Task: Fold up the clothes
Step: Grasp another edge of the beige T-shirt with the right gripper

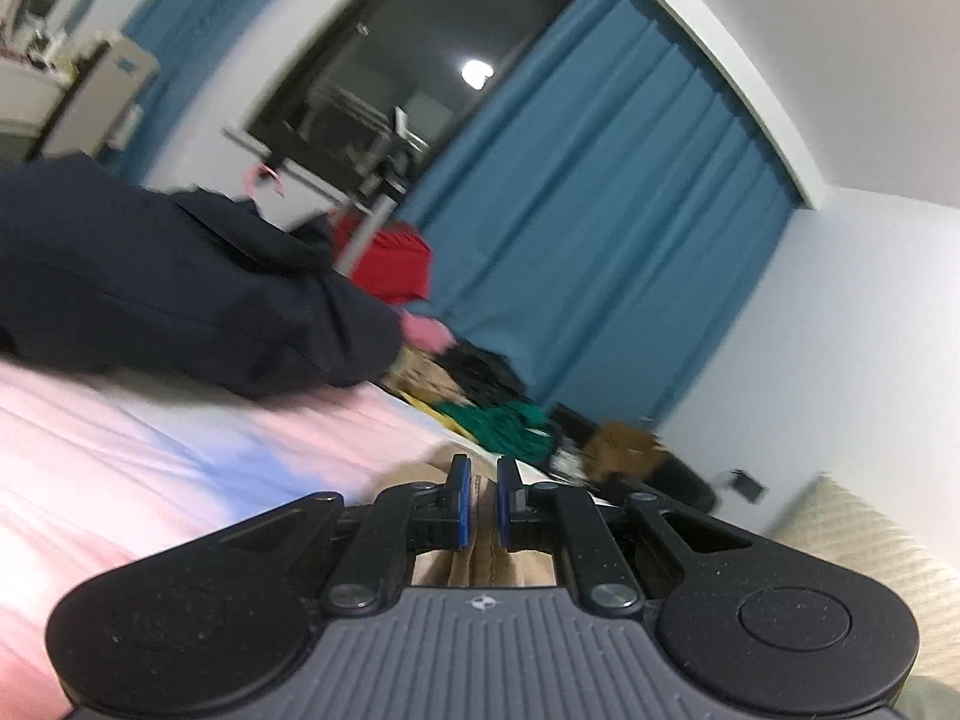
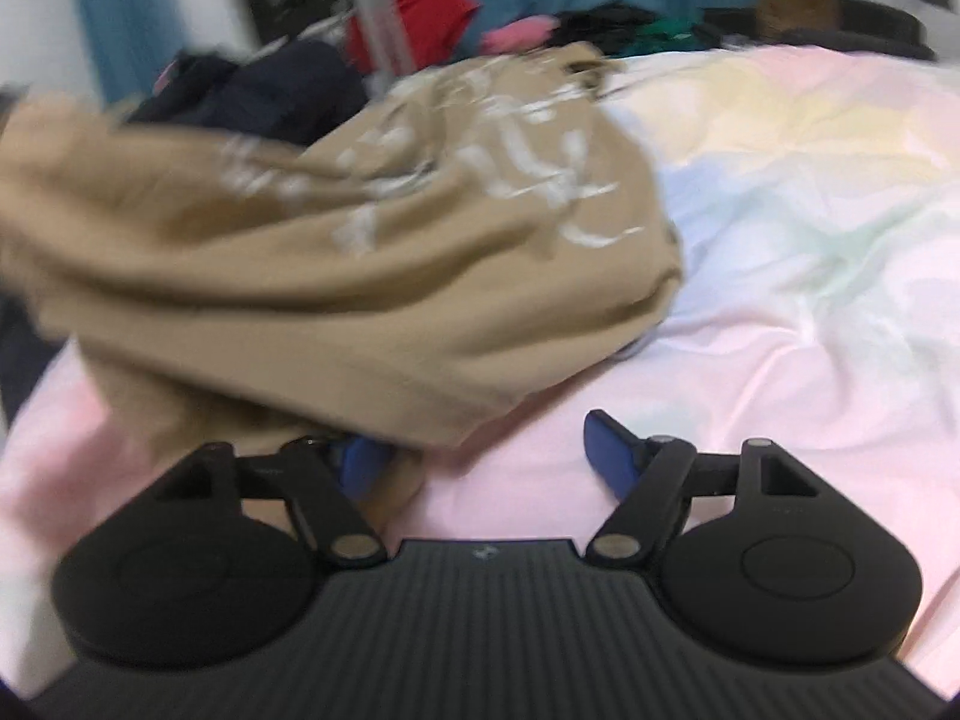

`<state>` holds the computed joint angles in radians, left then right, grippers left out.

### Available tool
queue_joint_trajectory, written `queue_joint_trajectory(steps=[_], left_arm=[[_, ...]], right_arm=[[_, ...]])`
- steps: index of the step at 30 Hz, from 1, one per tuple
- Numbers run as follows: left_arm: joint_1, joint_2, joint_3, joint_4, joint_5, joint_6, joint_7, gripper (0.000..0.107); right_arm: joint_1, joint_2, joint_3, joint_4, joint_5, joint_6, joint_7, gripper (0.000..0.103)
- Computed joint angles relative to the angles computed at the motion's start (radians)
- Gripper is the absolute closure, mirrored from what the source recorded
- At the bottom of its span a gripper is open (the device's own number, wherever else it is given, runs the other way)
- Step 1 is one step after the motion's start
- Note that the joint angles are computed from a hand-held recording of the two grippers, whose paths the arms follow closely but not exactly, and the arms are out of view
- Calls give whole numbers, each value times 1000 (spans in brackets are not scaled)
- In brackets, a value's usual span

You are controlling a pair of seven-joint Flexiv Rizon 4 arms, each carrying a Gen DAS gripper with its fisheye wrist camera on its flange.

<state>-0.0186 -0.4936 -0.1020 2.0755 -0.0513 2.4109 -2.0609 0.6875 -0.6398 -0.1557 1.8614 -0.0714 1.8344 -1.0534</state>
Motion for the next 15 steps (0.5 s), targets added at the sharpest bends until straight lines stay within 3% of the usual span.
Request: queue_joint_trajectory(steps=[2,5,6,9,15], left_arm=[[0,-1,9,7,-27,-11,1,98],[80,3,-43,3,73,-74,-102,98],[71,4,-42,3,69,-95,-84,98],[31,2,-22,9,50,-117,-48,98],[-33,12,10,48,-39,-67,-22,98]], right_arm=[[95,-6,-116,12,86,65,21,31],[254,-34,-306,13,277,174,10,31],[277,-43,-337,2,325,193,5,31],[291,-52,-372,-38,393,170,-16,34],[145,-27,-215,-70,268,-5,2,47]])
